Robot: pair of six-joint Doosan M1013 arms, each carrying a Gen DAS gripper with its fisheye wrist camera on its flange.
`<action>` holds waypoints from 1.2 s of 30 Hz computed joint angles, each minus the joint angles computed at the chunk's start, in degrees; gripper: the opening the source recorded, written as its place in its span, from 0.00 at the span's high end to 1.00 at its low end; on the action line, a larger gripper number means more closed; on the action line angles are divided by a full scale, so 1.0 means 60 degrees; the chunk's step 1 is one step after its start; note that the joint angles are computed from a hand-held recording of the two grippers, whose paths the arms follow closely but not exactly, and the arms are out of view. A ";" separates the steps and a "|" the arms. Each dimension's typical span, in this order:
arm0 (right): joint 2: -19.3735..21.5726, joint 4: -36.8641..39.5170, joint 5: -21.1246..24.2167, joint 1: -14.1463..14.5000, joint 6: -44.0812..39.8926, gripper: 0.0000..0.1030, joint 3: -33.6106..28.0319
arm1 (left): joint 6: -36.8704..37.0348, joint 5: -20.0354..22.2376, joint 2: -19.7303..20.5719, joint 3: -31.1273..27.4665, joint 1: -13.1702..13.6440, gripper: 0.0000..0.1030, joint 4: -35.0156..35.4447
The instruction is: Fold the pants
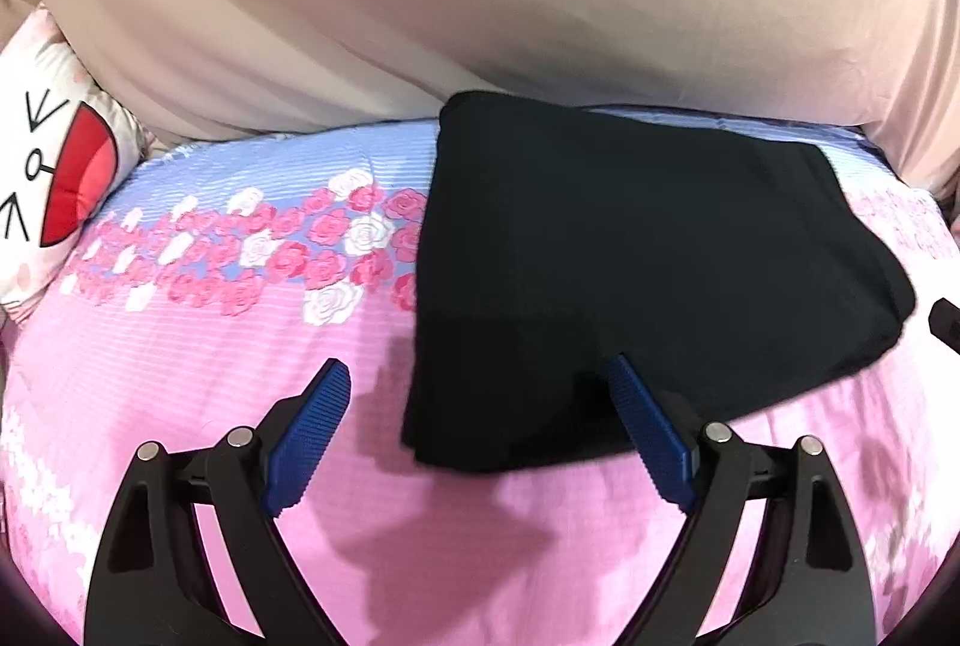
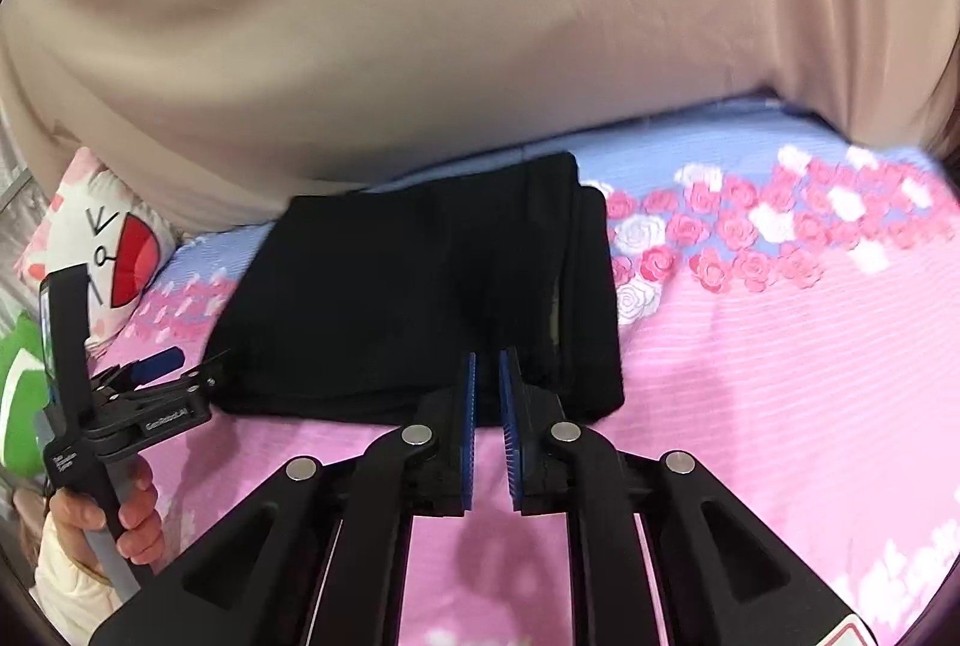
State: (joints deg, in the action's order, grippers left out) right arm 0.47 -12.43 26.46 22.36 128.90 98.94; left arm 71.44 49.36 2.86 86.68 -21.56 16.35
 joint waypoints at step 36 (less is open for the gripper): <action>0.0740 0.2943 0.0208 -0.0879 -0.2373 0.65 -0.0420 | 0.1395 0.0167 0.0476 -0.0199 0.0759 0.09 -0.2971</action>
State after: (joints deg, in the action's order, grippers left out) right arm 4.91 5.23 27.71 17.09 114.66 96.42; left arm 79.81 50.36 5.72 85.48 -17.00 -1.47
